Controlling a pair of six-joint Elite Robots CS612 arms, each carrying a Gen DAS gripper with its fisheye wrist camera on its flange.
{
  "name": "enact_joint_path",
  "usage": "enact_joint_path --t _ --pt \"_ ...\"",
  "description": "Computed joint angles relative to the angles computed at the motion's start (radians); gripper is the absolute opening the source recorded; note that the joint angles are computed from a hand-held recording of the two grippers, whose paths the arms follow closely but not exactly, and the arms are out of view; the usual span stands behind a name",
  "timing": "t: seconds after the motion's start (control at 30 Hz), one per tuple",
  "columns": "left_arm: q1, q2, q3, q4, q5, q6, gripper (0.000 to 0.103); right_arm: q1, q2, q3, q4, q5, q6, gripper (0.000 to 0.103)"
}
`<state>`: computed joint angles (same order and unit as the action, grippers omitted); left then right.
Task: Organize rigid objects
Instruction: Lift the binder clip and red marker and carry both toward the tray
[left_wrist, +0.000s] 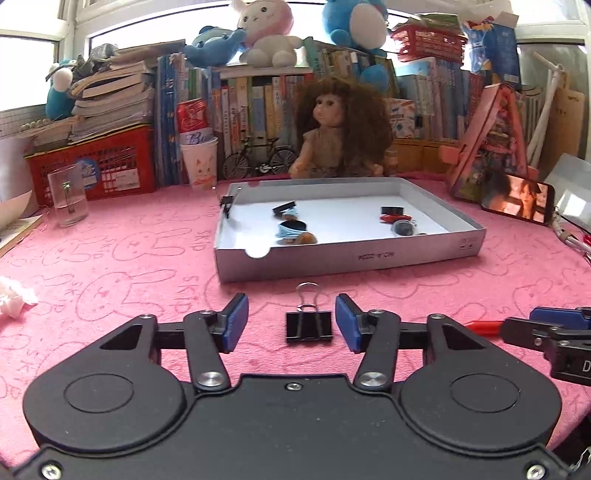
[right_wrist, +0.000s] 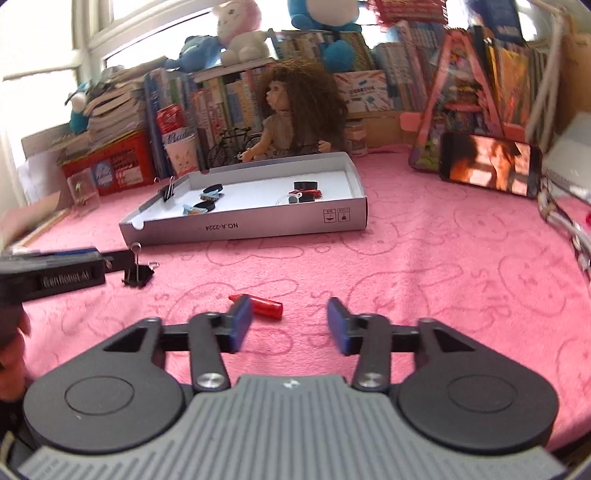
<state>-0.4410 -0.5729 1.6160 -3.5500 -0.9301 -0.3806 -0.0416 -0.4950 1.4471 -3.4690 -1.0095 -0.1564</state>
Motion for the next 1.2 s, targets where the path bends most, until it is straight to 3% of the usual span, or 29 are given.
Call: enact_joint_path --t 0.23,0.3,0.33,0.5,0.8,0.83,0.93,1.2 --pt "0.003 0.014 -0.033 0.078 -0.029 -0.025 0.048 0.04 0.005 0.01 -0.077 -0.103 0.098 0.068" --pt "0.008 0.013 -0.036 0.097 -0.047 -0.061 0.03 0.052 0.007 0.008 -0.083 -0.139 0.115 0.069" --pt "0.01 0.013 -0.034 0.094 -0.052 -0.081 0.029 0.057 0.008 0.008 -0.083 -0.156 0.122 0.069" --pt "0.009 0.015 -0.017 0.033 -0.056 -0.065 0.029 0.087 0.015 0.01 -0.128 -0.284 0.115 0.071" --pt "0.006 0.01 0.0 0.03 -0.038 -0.094 0.029 0.123 0.022 -0.009 -0.112 -0.371 0.127 0.071" --pt "0.006 0.01 0.001 0.027 -0.034 -0.093 0.029 0.125 0.024 -0.011 -0.115 -0.378 0.131 0.071" --pt "0.007 0.011 0.001 0.024 -0.034 -0.093 0.029 0.127 0.028 -0.014 -0.125 -0.388 0.129 0.049" --pt "0.008 0.008 0.003 0.028 -0.034 -0.109 0.029 0.107 0.028 -0.017 -0.123 -0.291 0.12 0.048"
